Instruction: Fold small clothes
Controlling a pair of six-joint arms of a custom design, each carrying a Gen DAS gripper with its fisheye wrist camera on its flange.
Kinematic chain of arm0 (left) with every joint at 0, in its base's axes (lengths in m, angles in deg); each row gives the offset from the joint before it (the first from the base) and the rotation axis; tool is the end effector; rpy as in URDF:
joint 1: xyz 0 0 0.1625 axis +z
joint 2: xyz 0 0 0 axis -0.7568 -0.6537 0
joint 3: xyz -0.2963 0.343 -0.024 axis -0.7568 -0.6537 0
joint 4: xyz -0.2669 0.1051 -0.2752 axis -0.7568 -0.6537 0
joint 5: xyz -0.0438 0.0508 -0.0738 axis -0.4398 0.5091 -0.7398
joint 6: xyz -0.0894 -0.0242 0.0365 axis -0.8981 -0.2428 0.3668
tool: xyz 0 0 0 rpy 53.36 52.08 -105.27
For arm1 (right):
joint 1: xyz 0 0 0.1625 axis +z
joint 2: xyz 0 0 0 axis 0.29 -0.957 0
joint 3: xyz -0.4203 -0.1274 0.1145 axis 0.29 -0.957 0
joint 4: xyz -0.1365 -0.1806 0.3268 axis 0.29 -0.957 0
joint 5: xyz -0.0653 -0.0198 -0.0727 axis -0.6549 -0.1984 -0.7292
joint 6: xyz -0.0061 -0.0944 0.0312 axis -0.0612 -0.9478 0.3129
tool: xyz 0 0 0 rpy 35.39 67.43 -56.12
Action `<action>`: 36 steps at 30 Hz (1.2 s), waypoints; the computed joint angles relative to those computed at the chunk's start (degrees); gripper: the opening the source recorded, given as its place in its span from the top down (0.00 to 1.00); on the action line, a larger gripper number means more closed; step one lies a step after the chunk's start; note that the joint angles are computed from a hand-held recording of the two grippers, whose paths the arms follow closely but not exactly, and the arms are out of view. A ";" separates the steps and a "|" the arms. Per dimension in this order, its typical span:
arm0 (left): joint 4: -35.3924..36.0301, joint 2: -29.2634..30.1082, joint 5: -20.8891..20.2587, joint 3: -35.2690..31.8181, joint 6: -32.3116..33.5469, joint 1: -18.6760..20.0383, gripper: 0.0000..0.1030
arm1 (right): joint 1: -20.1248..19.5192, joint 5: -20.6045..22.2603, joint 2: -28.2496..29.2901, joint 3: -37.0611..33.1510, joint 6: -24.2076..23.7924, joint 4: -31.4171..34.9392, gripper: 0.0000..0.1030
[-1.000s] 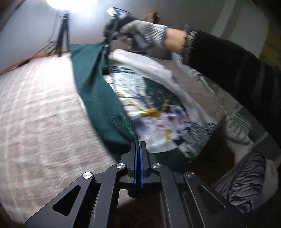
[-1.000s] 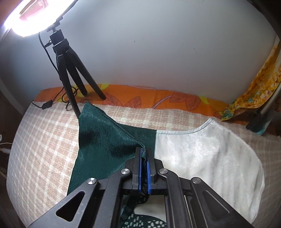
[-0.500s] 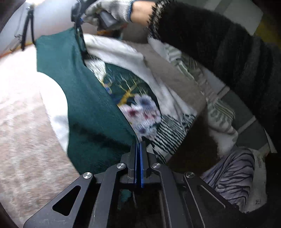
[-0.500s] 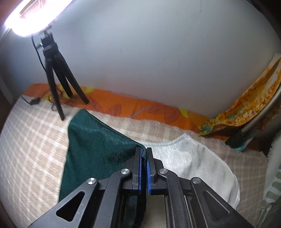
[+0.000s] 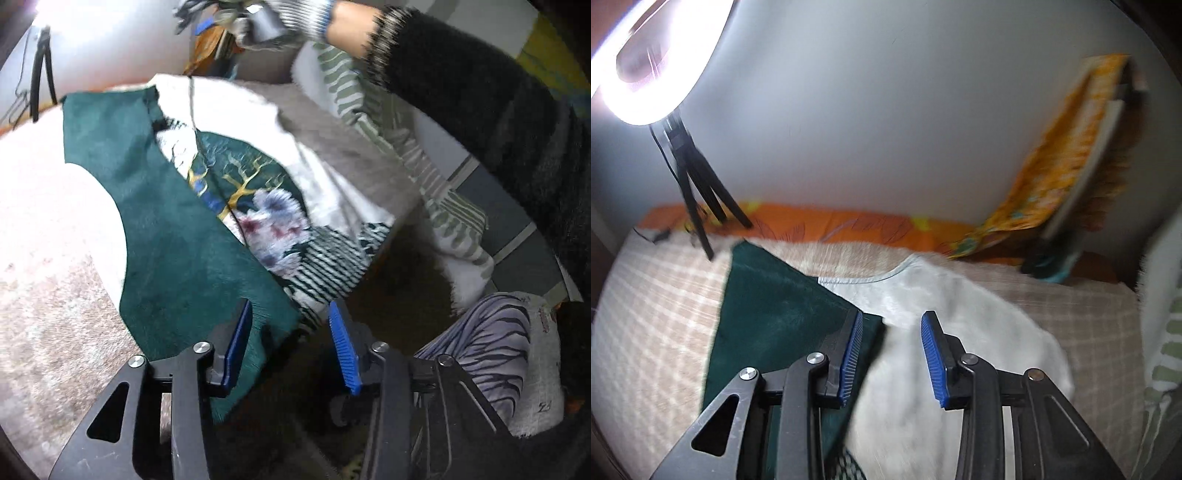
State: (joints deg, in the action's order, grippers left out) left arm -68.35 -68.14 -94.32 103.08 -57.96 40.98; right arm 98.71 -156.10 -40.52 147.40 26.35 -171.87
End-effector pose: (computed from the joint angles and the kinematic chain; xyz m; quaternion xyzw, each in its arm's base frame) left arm -0.3393 -0.1340 0.0939 0.1938 0.9420 -0.2426 0.1274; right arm 0.3392 -0.5449 0.2223 0.2364 -0.9022 0.1913 0.3060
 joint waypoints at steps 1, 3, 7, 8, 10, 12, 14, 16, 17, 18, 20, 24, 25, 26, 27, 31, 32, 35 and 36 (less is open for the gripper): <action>0.75 -0.68 0.32 -0.14 -0.04 -0.63 0.56 | 0.37 0.79 -1.87 0.53 0.81 0.80 0.67; 2.18 -3.11 1.22 0.30 -1.76 -2.89 0.51 | 1.34 2.90 -6.60 2.27 2.84 3.09 0.66; 9.31 -9.98 4.31 1.57 -7.64 -7.51 0.46 | 3.49 6.07 -17.42 9.09 7.03 8.45 0.65; 13.02 -11.68 5.28 1.46 -9.59 -8.50 0.46 | 3.81 7.19 -20.04 11.09 8.22 10.15 0.63; 23.41 -16.21 6.73 1.15 -15.85 -10.19 0.46 | 4.43 10.27 -26.16 16.50 10.65 13.15 0.63; 29.91 -19.88 7.05 1.59 -21.67 -10.73 0.46 | 5.46 11.63 -31.51 22.70 12.15 14.67 0.63; 34.42 -21.42 6.54 1.30 -24.28 -10.34 0.46 | 5.82 12.81 -35.44 27.75 13.94 15.76 0.63; 36.61 -21.16 5.97 0.73 -24.07 -9.14 0.46 | 5.04 15.78 -39.40 33.57 16.33 16.53 0.63; 36.86 -20.96 5.83 0.68 -23.87 -8.84 0.46 | 4.47 17.16 -40.60 35.68 17.21 16.76 0.64; 36.22 -20.64 5.81 0.80 -23.46 -8.46 0.46 | 3.62 18.96 -42.04 38.53 17.90 16.40 0.64; 33.61 -19.44 5.42 1.07 -21.88 -7.34 0.46 | 2.19 21.56 -43.14 42.69 18.61 15.35 0.64; 27.80 -16.41 3.44 1.79 -17.69 -5.05 0.46 | -0.80 27.31 -43.56 48.05 18.54 12.26 0.65; 27.19 -15.96 2.84 1.97 -17.18 -4.85 0.46 | -0.97 27.97 -43.38 48.78 18.55 11.47 0.65; 25.40 -14.96 2.16 2.32 -16.28 -4.26 0.46 | -1.08 28.59 -43.20 49.29 18.58 10.87 0.65; 23.93 -14.15 1.56 2.61 -15.61 -3.79 0.46 | -1.69 29.93 -42.83 49.83 18.17 10.03 0.65; 20.26 -11.71 -0.54 3.42 -14.09 -2.27 0.46 | -3.05 33.22 -41.75 51.25 17.41 8.29 0.70; 20.29 -10.91 -0.90 3.24 -13.56 -1.94 0.46 | -3.27 33.93 -41.35 51.60 17.20 7.71 0.76; 21.15 -9.69 -1.70 2.96 -13.05 -1.56 0.47 | -2.81 35.58 -40.12 51.92 17.44 5.32 0.97; 21.13 -9.44 -2.12 3.10 -13.26 -1.51 0.47 | -2.06 36.20 -40.38 51.73 17.61 4.72 0.98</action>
